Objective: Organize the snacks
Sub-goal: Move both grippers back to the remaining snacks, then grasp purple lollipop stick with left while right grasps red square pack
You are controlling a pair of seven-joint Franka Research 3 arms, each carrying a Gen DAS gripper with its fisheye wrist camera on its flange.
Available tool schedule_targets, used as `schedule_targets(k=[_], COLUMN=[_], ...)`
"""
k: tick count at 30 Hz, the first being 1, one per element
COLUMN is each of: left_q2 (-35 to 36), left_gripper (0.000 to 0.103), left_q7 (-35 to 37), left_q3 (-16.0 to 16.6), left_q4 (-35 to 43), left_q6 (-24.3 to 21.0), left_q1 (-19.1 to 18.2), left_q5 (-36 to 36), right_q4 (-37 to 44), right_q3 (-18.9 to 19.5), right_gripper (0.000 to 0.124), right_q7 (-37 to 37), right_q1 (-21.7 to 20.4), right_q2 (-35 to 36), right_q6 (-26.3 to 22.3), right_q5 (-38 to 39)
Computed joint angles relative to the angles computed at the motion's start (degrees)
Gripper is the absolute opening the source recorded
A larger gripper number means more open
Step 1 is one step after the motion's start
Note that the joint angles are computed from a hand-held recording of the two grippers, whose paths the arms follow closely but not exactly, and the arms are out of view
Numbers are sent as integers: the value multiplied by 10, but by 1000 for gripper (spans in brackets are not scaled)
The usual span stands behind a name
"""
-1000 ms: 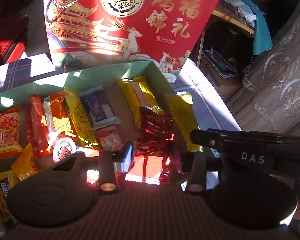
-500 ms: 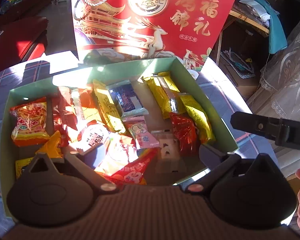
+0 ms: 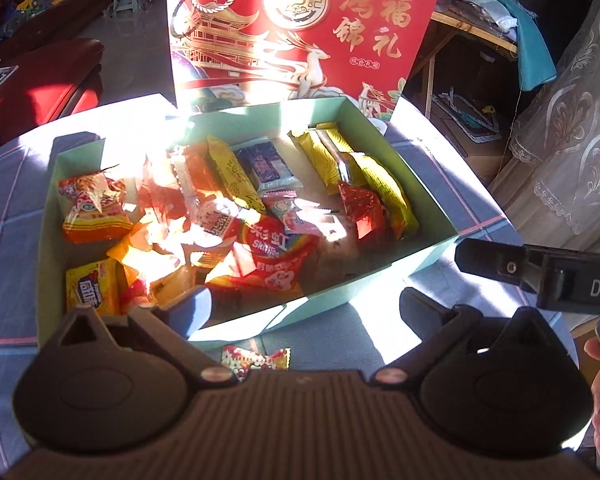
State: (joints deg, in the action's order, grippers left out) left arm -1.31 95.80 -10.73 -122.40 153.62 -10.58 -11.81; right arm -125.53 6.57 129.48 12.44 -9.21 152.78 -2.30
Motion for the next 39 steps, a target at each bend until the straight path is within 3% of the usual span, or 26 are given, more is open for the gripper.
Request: schedule_targets(k=[10,13,16,18,23,26,29,31,33,39], left_q2=[-59,-67,-66,-66,-54,-36,-19,-20,-22,-31], left_gripper=[103,103,103,103,99,90,73,40,26,21], left_q7=[11,33,69,88,141,146,153,169,165,116], left_q3=[13,16,16,14,10,0,-7,-9,-12,1], left_q4=[-101,-121,-129,-134,-130,-115,-99,-99,-102,-104], left_q6=[-10,-9,-15,-16,-20,-26,-35,-28,-21,-40], left_q1=[-11,-19,-30,-35,-52,-54,-54,-54,-52,-35], left_q5=[22,21,28,31,9,20,5,-16,-3,-21], right_q4=[-84,-105,-128,-144,-179,-190,-192,-191,-187,-149], right_q3=[17,21,21,19,14,11,15,18,18,22], right_gripper=[103,98,76,52,23,19,18,18,18,18], right_q7=[21,21,18,12,0,-17,-19,-15,-10,0], right_q1=[12,17,24,31,42,52,51,46,42,30], right_q2=[-70,-88,-109,-122,-157,-167,-159,-149,-135,-76], right_q6=[-37,-50,-65,-71,-75,-79,-73,-63,-47,-12], right_q5=[36,50,70,90,131,161,174,175,176,151])
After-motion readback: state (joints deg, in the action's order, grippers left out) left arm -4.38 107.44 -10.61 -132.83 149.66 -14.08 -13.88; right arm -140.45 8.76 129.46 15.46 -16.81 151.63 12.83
